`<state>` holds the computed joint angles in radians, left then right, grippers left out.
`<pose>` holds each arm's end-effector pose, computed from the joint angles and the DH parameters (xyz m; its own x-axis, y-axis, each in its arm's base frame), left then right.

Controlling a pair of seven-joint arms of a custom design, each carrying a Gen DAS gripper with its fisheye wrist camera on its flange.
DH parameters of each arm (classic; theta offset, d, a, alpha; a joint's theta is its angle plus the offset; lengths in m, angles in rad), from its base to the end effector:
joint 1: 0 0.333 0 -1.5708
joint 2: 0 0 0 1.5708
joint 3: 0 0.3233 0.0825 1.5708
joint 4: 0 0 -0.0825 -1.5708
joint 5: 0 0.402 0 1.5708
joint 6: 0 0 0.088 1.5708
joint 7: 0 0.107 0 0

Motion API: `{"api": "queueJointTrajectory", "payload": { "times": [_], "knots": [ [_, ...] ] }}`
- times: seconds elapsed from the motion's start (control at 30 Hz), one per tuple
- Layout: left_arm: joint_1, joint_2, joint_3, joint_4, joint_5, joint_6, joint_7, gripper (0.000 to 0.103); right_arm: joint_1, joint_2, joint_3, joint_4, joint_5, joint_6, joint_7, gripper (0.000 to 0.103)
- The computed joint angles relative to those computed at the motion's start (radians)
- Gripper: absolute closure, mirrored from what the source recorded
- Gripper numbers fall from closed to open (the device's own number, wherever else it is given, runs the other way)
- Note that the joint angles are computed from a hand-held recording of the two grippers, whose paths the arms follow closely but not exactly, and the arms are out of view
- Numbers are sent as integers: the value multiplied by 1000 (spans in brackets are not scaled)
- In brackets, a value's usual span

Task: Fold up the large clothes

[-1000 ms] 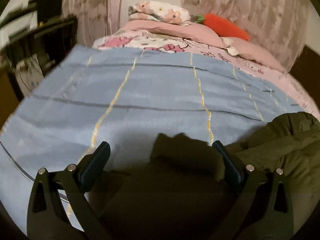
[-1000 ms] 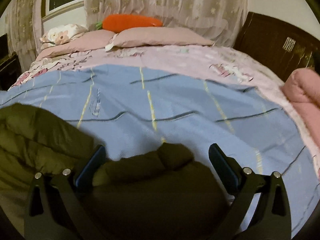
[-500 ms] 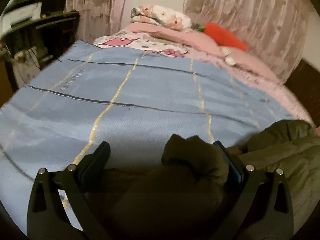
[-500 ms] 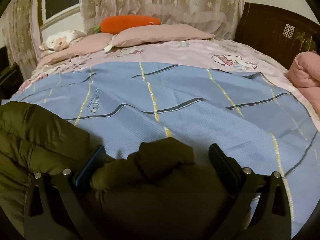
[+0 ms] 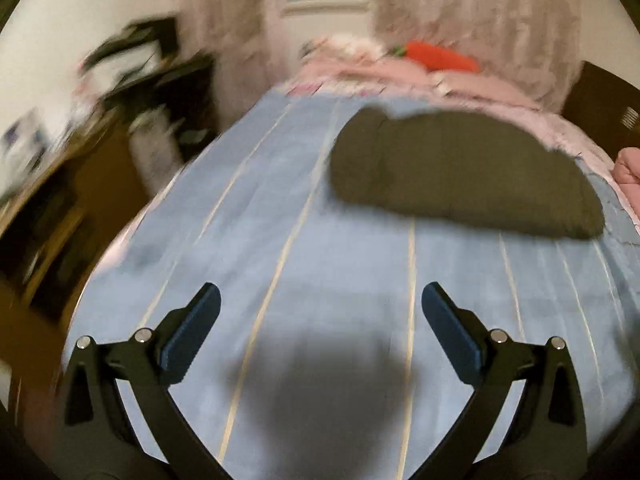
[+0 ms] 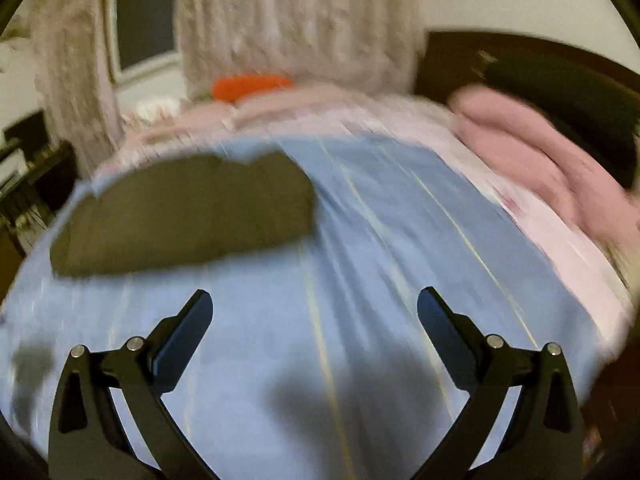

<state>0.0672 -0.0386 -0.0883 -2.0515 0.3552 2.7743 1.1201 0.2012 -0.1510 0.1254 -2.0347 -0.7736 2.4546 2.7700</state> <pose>0.6045 -0.0286 0.5425 0.1498 -0.9887 -0.0087 -0.6963 -0.0992 -0.7109 0.5414 0.1875 0.5765 -0.3650 -0.9296 -0.0519 -0.6027 0.2785 -0.7478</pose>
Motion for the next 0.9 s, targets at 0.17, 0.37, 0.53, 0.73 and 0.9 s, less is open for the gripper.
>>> {"api": "queueJointTrajectory", "payload": {
  "times": [0.17, 0.37, 0.53, 0.73, 0.9],
  "knots": [
    [-6, -328, -13, -235, -92, -184, -18, 2, 59, -238, 57, -127, 240, -182, -29, 1],
    [-59, -597, -37, -312, -178, -241, 81, 2, 90, -202, 193, 111, 180, -427, -124, 1],
    [-97, -701, -75, -259, -241, -362, 70, 2, 149, -196, 263, 236, 105, -563, -65, 1],
    [-139, -738, -102, -155, -267, -437, 82, 2, 192, -184, 299, 351, 67, -594, -60, 1],
    [-128, -731, -132, -87, -238, -446, 55, 2, 198, -160, 324, 425, 20, -631, -28, 1]
  ]
}}
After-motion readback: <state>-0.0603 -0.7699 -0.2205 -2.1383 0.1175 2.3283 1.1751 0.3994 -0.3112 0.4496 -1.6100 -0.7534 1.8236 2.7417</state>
